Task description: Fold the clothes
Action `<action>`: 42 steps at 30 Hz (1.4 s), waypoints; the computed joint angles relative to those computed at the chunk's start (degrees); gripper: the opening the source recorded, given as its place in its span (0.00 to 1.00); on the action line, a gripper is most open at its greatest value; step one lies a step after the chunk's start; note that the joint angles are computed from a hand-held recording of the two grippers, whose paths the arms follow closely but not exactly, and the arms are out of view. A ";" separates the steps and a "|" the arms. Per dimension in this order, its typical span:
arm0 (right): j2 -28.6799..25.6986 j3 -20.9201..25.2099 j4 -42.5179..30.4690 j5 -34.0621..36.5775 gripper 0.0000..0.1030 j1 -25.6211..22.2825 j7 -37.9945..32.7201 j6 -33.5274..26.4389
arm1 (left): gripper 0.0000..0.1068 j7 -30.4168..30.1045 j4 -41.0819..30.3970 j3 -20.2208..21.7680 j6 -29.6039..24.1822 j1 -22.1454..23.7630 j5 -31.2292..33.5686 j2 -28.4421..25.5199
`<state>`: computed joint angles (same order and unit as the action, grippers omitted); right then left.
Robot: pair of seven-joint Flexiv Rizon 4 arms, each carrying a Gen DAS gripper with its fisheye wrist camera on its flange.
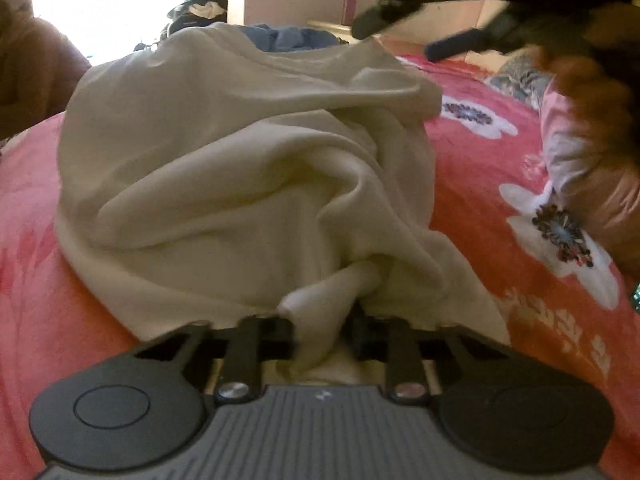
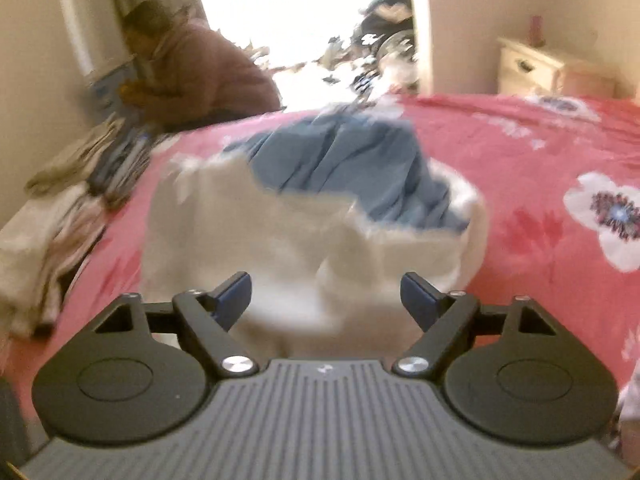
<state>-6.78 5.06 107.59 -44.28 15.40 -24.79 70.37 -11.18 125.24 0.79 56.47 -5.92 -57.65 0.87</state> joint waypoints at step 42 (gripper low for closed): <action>6.03 7.98 3.64 19.11 0.63 9.98 -18.76 3.87 | 0.60 -20.92 -3.10 12.16 -34.91 20.71 7.13 6.49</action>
<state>-0.74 13.04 111.22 -25.18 25.37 -43.55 74.24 -32.10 122.14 12.95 21.57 14.79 -50.53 7.36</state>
